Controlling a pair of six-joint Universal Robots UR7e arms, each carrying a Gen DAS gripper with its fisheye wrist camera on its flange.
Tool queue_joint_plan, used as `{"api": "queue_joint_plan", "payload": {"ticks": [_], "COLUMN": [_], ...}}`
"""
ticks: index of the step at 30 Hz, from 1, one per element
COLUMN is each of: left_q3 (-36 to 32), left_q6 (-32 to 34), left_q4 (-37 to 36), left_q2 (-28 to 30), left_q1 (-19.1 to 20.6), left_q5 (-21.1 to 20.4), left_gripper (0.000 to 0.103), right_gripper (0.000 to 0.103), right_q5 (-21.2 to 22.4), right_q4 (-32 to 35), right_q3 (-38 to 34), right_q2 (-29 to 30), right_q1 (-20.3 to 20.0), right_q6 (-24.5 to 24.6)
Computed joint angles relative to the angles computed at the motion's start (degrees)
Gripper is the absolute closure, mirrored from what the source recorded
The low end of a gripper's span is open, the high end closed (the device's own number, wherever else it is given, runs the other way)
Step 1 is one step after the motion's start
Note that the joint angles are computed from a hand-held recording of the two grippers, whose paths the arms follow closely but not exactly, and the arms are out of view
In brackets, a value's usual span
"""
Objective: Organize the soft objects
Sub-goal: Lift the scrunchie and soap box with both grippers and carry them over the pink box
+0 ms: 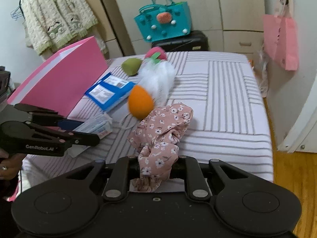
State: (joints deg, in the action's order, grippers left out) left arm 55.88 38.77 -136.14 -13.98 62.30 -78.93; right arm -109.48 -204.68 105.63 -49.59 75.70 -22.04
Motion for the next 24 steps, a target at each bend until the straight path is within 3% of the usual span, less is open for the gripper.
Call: {"api": "queue_joint_plan", "payload": {"ticks": [13,24], "left_q3": [2.18,7.5], "left_q6": [3.27,7.67], "left_q4": [9.23,8.18], "left_q2": [-5.78,-12.01], "left_q1": [-0.49,-0.57], "left_q5": [-0.08,2.9], "left_gripper": [0.065,0.065], "right_gripper": [0.083,0.083], "right_q5": [1.63,2.46], "right_q4": [12.83,19.12], "right_q3": [1.04,-2.23], "right_q2": [-4.75,-2.71], "right_q1": [4.02,8.7], "right_q6": [0.01,-2.32]}}
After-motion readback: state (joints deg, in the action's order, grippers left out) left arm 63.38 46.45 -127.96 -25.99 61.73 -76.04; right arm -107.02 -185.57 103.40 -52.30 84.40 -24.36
